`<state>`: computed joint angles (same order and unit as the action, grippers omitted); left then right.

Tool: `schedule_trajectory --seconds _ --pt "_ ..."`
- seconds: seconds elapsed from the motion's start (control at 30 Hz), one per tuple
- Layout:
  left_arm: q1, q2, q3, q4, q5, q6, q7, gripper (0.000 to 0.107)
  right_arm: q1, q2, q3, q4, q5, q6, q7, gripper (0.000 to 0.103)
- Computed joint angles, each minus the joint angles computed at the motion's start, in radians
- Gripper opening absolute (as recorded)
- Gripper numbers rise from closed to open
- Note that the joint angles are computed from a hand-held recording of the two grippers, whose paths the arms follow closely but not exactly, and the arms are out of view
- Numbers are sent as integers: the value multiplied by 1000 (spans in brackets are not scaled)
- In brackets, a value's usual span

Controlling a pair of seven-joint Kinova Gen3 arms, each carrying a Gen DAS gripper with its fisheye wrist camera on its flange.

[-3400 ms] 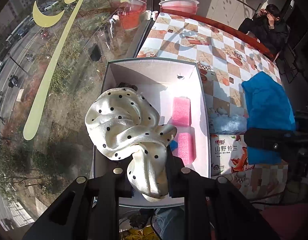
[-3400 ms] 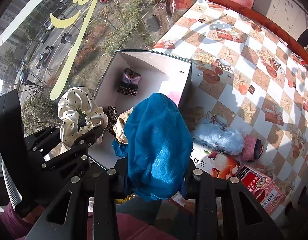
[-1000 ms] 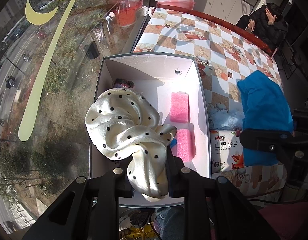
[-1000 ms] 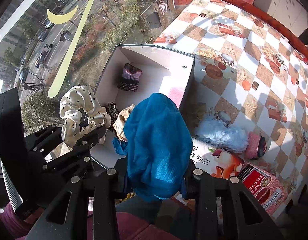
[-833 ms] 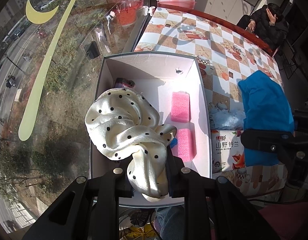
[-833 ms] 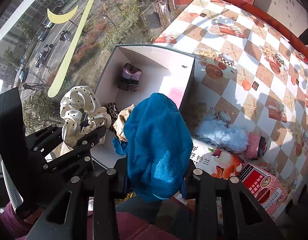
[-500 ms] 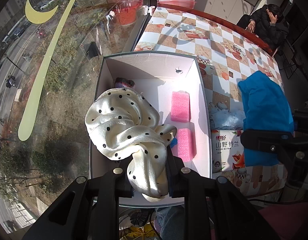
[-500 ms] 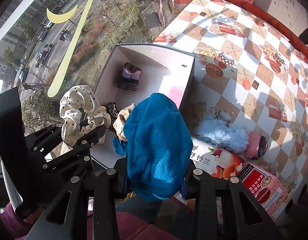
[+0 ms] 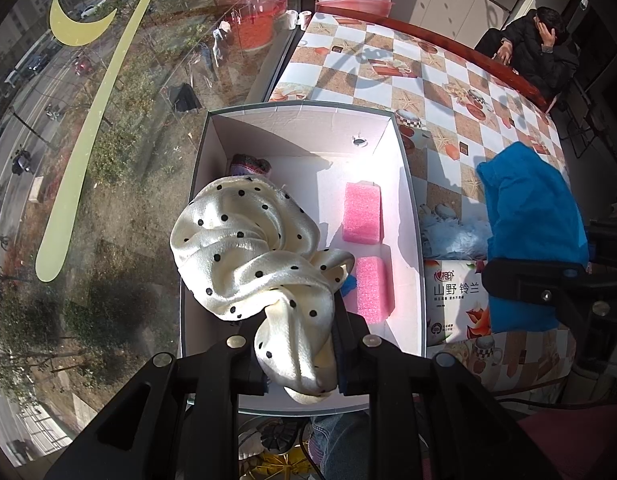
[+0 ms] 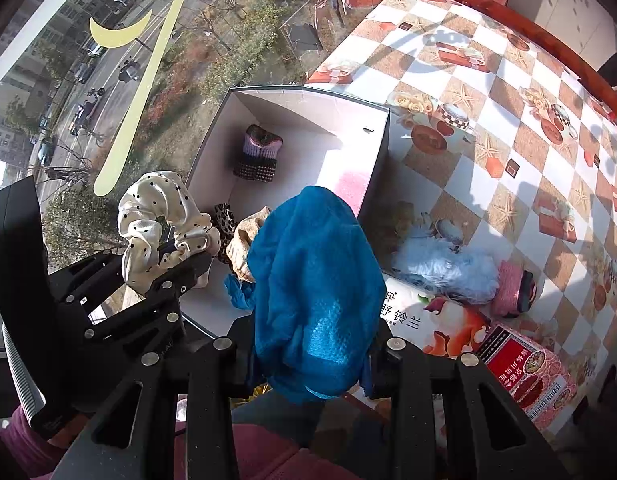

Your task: Organize soft objects

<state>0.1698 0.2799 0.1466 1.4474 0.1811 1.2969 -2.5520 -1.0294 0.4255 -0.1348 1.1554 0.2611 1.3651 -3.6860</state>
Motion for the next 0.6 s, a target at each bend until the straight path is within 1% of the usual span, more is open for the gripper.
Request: schedule_trajectory --seconds 0.6 --pt "7 12 -1 -13 -12 -1 23 25 19 0 2 9 -8 -22 29 37"
